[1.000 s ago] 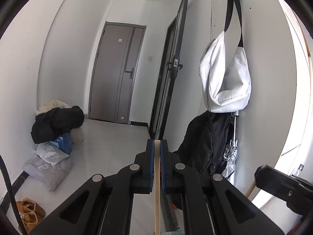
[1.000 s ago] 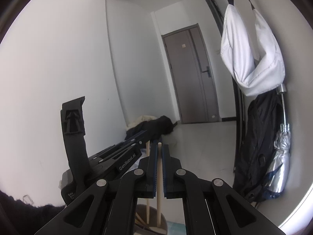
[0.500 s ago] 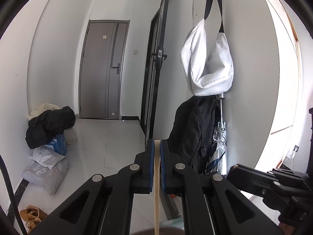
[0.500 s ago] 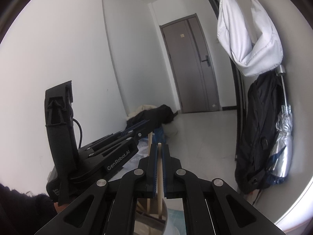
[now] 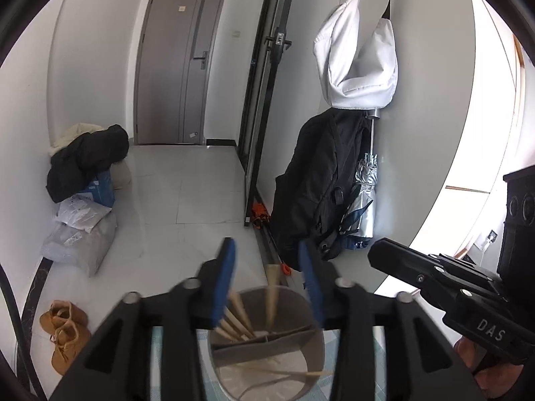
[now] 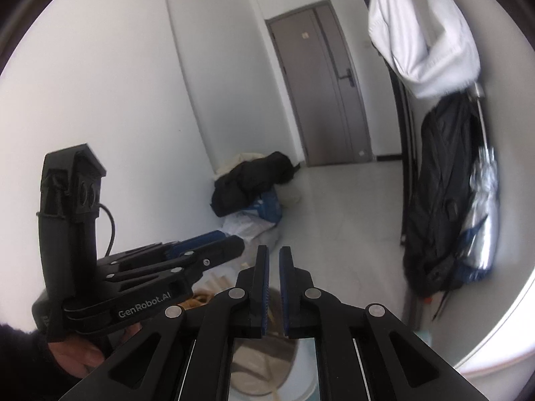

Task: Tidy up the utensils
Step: 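Lower both chopsticks into the holder and open both grippers, then move both open grippers back toward the remaining chopsticks on the table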

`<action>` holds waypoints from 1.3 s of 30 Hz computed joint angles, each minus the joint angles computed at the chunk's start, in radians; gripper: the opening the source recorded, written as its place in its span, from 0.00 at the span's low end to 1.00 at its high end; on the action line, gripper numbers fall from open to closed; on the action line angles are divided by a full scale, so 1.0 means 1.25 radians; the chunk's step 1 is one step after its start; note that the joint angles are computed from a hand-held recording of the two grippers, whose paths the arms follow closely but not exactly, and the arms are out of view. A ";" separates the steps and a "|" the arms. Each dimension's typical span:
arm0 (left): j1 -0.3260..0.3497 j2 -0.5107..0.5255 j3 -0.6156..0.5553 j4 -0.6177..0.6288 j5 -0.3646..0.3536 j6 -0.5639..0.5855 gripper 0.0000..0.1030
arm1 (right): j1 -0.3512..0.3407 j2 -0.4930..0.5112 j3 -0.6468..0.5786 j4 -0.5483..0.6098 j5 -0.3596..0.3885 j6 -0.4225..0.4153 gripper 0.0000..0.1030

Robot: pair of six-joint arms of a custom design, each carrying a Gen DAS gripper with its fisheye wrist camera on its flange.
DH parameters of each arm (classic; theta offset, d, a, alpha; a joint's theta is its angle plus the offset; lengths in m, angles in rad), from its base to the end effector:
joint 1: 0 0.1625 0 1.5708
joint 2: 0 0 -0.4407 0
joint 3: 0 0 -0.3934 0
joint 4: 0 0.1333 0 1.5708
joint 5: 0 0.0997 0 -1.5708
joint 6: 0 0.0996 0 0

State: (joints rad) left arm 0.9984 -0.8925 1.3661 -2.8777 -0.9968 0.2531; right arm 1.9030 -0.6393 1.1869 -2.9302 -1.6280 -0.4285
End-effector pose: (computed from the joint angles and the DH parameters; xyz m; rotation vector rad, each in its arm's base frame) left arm -0.2517 -0.7366 0.3438 0.6924 2.3821 -1.1902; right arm 0.3914 -0.7433 0.2245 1.0093 -2.6172 1.2002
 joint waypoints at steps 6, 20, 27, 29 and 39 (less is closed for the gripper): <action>-0.035 -0.033 0.069 -0.099 0.111 -0.034 0.65 | 0.007 -0.054 0.098 -0.098 -0.031 0.050 0.27; -0.114 -0.074 0.186 -0.226 0.282 0.000 0.83 | 0.035 -0.159 0.283 -0.253 -0.051 0.061 0.51; -0.138 -0.096 0.273 -0.302 0.324 0.012 0.90 | 0.038 -0.190 0.354 -0.296 -0.064 0.075 0.57; -0.141 -0.105 0.296 -0.298 0.329 -0.014 0.91 | 0.036 -0.193 0.369 -0.301 -0.069 0.073 0.58; -0.151 -0.178 0.407 -0.184 0.338 -0.183 0.91 | 0.029 -0.201 0.452 -0.330 -0.106 0.089 0.64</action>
